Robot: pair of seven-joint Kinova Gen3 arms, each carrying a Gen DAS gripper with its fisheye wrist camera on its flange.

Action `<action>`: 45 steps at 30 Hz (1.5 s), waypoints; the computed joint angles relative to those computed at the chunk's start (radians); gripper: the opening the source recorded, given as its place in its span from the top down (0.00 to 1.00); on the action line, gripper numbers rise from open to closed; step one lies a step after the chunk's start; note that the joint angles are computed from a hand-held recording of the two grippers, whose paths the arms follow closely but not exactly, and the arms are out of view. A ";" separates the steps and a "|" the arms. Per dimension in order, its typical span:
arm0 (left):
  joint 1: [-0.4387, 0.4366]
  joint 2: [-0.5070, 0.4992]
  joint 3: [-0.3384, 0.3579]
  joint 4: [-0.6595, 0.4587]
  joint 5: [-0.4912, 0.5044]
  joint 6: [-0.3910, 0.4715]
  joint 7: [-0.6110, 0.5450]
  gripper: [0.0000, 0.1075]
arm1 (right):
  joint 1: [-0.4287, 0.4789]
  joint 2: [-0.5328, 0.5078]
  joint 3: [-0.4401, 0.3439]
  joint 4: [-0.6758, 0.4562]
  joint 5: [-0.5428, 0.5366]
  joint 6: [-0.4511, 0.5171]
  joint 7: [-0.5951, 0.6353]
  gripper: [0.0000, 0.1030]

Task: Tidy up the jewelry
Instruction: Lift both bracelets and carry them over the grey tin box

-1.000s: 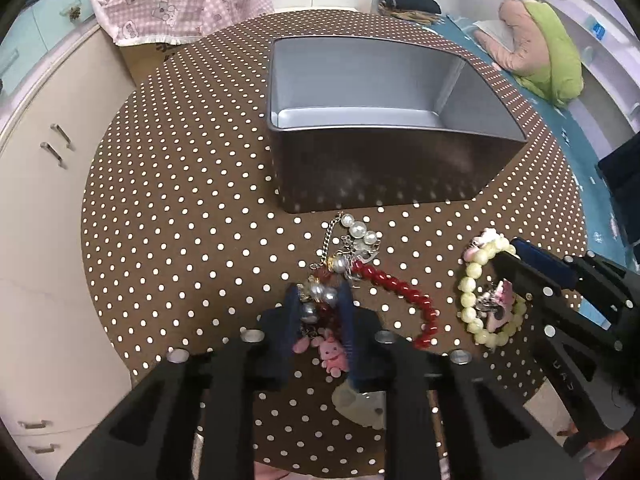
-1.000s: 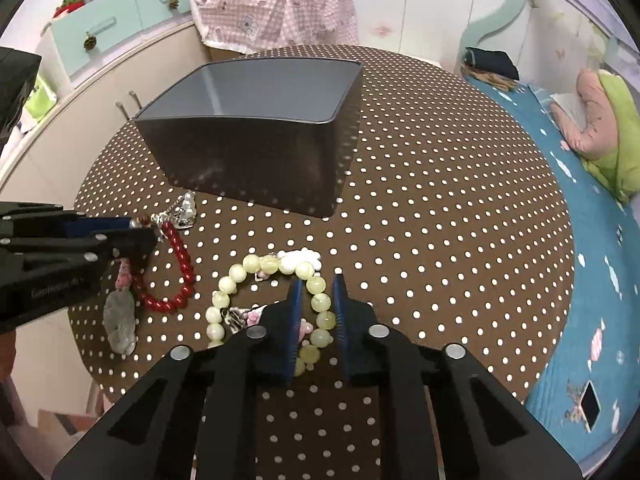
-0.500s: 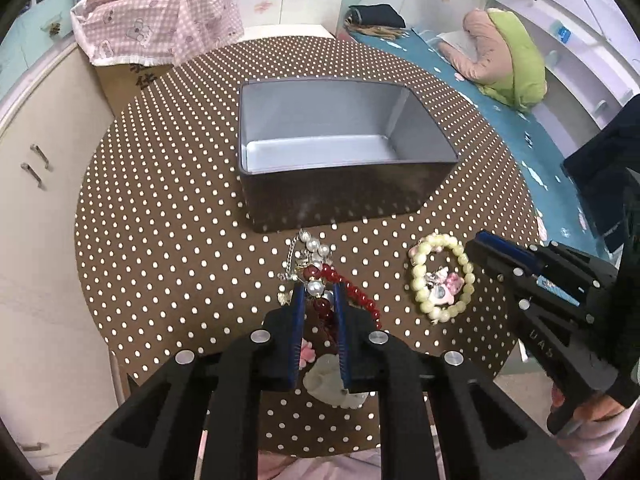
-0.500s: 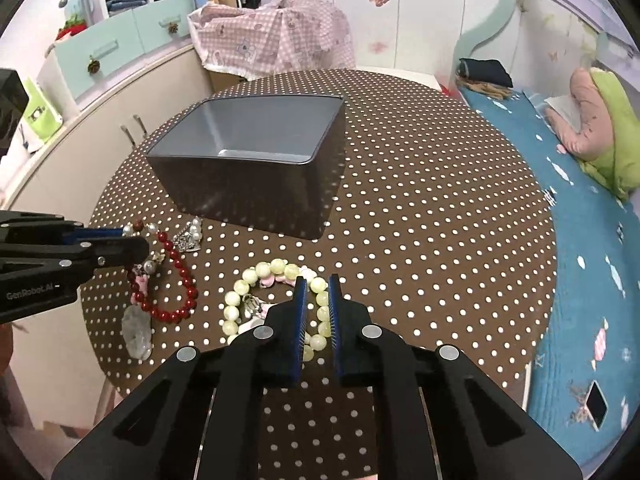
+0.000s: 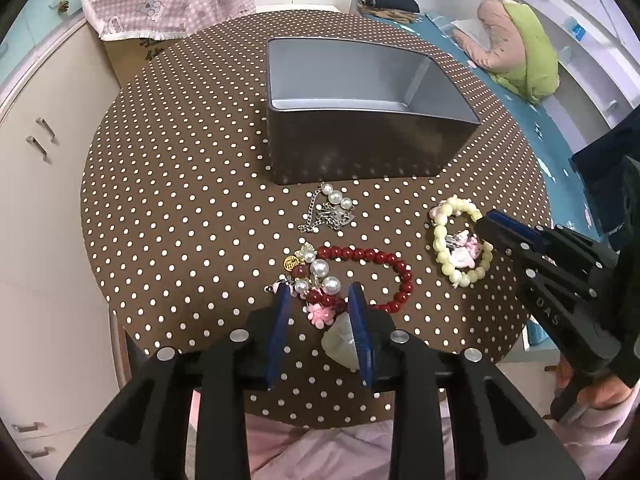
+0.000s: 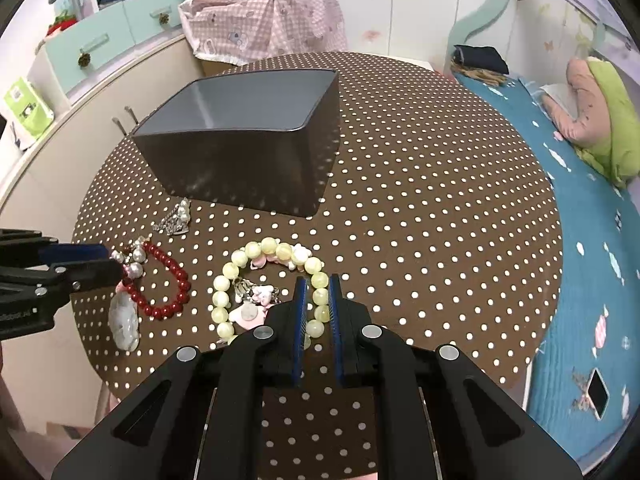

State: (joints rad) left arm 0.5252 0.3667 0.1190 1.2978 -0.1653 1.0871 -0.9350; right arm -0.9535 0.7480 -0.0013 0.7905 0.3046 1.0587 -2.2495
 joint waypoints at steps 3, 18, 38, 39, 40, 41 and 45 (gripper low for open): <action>0.003 0.014 -0.003 -0.011 -0.006 0.001 0.001 0.75 | 0.001 0.006 -0.002 -0.012 -0.004 0.006 0.006 0.89; 0.027 -0.007 -0.015 -0.011 -0.049 -0.021 0.012 0.95 | 0.012 0.000 0.001 -0.011 -0.015 -0.006 0.003 0.89; 0.026 -0.054 -0.001 -0.047 -0.094 -0.037 0.002 0.95 | 0.084 -0.021 -0.051 0.006 -0.105 -0.031 0.010 0.86; 0.024 -0.055 0.000 -0.042 -0.092 -0.040 0.001 0.95 | 0.082 -0.011 -0.049 -0.008 -0.107 -0.016 0.016 0.86; 0.020 -0.056 0.001 -0.039 -0.087 -0.044 -0.003 0.95 | 0.078 0.001 -0.046 -0.030 -0.111 0.005 0.020 0.85; 0.018 -0.058 0.002 -0.035 -0.084 -0.049 -0.005 0.95 | 0.075 0.012 -0.035 -0.044 -0.130 0.019 0.024 0.82; 0.015 -0.056 0.003 -0.034 -0.080 -0.050 -0.011 0.95 | 0.075 0.017 -0.041 -0.038 -0.126 -0.005 0.036 0.69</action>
